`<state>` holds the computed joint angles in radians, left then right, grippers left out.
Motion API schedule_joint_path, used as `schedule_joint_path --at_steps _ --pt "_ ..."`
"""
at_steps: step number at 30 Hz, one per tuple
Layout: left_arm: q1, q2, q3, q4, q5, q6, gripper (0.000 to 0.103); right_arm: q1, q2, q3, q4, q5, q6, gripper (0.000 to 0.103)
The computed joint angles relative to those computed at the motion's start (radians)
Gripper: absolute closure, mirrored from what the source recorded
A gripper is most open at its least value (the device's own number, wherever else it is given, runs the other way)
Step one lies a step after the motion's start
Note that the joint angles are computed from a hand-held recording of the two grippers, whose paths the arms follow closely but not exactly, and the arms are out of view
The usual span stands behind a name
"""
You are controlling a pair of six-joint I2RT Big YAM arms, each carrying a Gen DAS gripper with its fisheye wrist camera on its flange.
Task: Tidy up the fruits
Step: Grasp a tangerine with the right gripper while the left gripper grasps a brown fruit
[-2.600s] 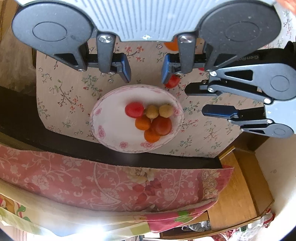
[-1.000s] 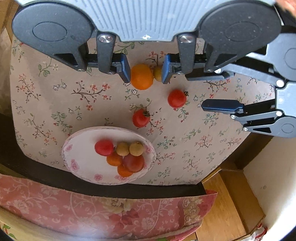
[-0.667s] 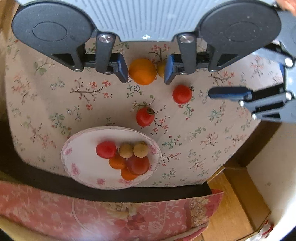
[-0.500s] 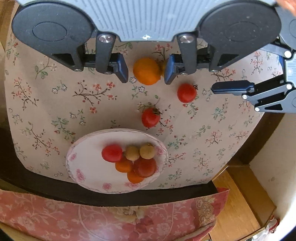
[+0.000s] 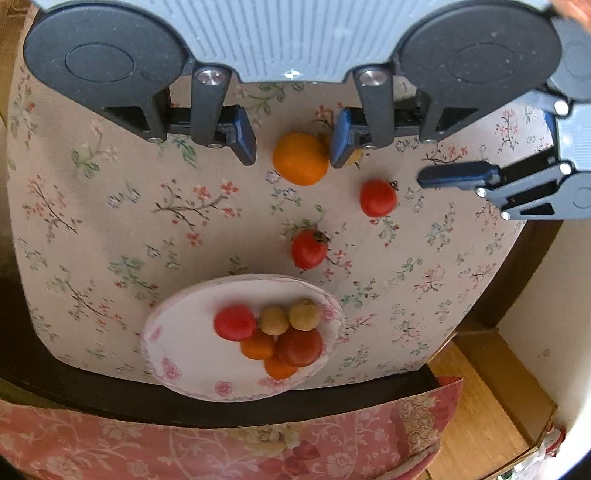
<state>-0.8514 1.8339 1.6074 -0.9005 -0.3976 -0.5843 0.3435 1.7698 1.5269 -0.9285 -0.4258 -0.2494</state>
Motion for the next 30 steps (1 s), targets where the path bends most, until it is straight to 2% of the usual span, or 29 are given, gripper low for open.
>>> schedule_joint_path --at_steps 7,9,20,24,30 --pt "-0.002 0.003 0.000 0.008 0.006 0.009 0.046 0.001 0.015 0.014 -0.008 -0.025 0.013 0.059" --pt "-0.001 0.002 0.000 0.010 0.006 0.012 0.046 -0.002 0.015 0.018 -0.017 -0.038 0.008 0.067" --pt "0.000 0.030 0.020 0.040 0.032 0.072 0.046 -0.027 -0.023 -0.013 -0.030 -0.033 -0.061 0.067" --pt "-0.002 0.054 0.038 0.049 0.043 0.107 0.049 -0.037 -0.043 -0.031 -0.019 -0.012 -0.082 0.067" --pt "-0.002 0.084 0.063 0.032 0.038 0.111 0.057 -0.048 -0.042 -0.038 -0.035 0.010 -0.103 0.067"
